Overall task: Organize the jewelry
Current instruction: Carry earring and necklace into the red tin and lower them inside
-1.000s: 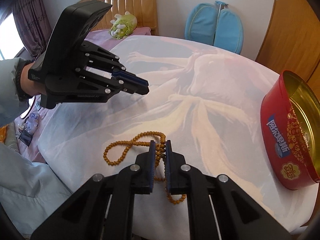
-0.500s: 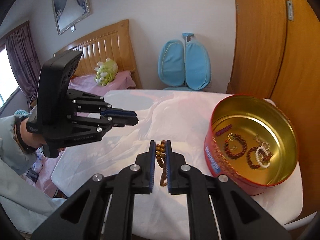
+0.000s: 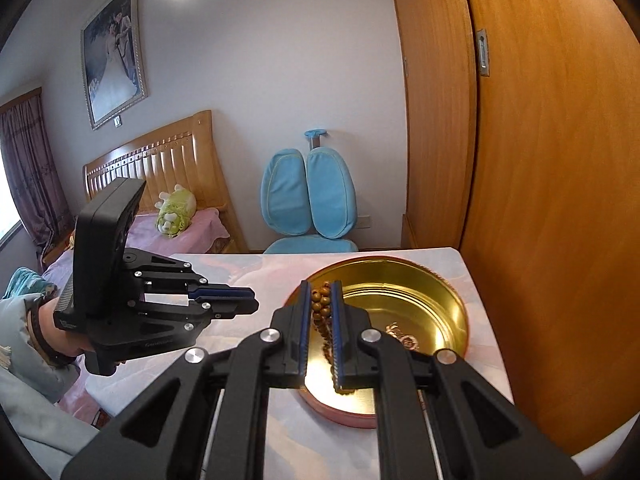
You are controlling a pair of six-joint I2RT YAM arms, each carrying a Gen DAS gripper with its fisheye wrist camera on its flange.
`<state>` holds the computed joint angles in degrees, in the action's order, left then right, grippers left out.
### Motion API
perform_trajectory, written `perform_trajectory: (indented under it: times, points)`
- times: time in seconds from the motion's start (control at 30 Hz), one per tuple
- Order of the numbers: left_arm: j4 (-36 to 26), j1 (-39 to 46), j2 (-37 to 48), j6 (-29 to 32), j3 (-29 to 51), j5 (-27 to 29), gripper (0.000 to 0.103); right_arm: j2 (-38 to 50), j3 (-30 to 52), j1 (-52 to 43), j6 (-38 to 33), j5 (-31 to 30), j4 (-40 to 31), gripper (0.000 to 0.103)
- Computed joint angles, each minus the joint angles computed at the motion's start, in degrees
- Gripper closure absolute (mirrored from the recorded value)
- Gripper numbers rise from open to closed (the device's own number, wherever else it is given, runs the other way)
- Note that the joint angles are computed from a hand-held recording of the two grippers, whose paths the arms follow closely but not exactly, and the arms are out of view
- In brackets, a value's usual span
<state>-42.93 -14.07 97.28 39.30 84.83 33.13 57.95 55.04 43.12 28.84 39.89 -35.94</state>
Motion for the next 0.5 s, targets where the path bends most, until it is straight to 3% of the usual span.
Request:
perform_trajectory:
  times: [0.27,0.5]
  points:
    - [-1.7,-4.3,4.5,-5.5,5.9,-4.0,0.095,-5.0,-4.6,-13.0,-6.4,-11.5,3.7,0.092]
    - [-6.0,-5.4,15.9,-6.0,17.1,-3.4,0.095,1.8,-4.9,-21.3,-7.9,-18.8,7.4,0.092]
